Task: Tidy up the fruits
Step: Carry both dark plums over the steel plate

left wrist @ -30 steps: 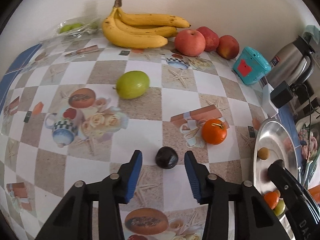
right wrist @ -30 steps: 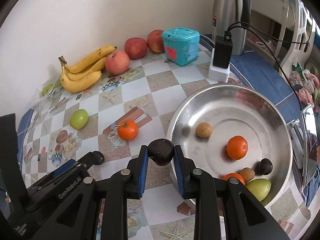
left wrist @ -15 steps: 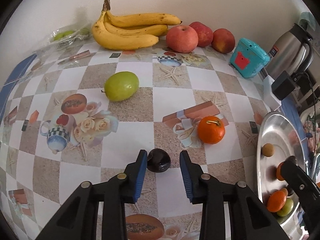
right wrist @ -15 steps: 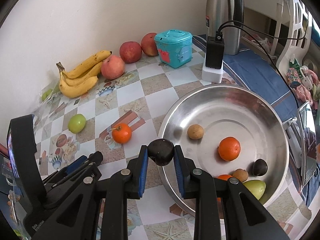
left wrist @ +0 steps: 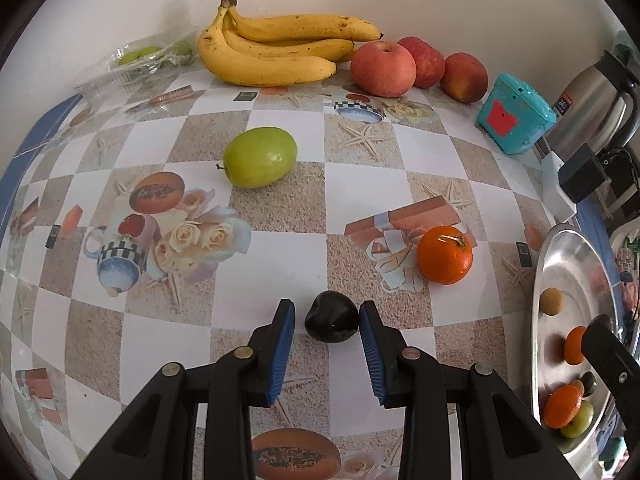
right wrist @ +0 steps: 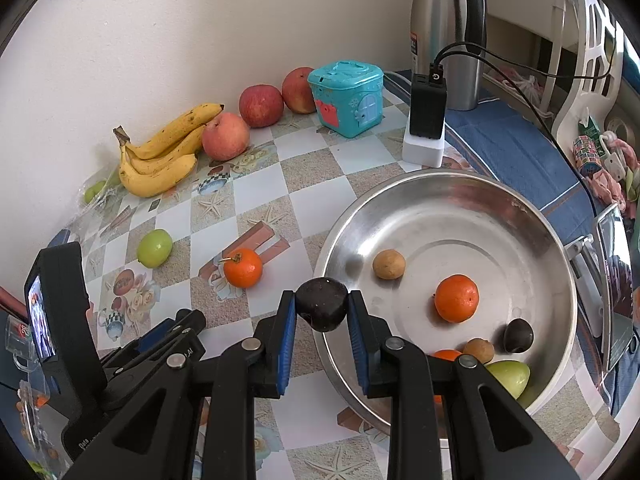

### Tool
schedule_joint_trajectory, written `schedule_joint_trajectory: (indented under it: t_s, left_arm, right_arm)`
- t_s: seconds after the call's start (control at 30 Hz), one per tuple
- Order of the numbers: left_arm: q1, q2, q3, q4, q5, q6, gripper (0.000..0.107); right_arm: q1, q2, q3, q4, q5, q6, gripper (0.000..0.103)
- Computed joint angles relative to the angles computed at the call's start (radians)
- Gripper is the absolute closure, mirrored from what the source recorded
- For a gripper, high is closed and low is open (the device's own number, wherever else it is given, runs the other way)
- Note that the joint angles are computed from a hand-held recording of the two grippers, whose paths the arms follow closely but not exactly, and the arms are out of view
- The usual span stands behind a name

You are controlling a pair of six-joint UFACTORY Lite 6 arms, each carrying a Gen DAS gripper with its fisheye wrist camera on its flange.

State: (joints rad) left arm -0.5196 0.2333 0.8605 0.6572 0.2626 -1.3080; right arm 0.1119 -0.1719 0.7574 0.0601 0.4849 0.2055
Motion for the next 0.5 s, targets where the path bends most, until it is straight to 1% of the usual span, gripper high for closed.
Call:
schedule_joint_trajectory:
  t_s: [0.07,0.3,0.5]
  left_arm:
    - [0.003,-0.004,-0.003,-0.025,-0.013,0.026,0.078]
    - [0.003,-0.036,-0.009,-0.019,-0.002,0.011,0.079]
    - [-0.007,-0.107,-0.004,-0.096,0.006,0.093,0.079]
  right_arm:
    - [0.0,0.0,0.0,0.002,0.0,-0.003,0.076]
    - [-0.005,0.002,0.0,0.011,0.0,-0.01,0.076]
    - [-0.055,0.025,0.007,0.043,0.002,-0.061,0.076]
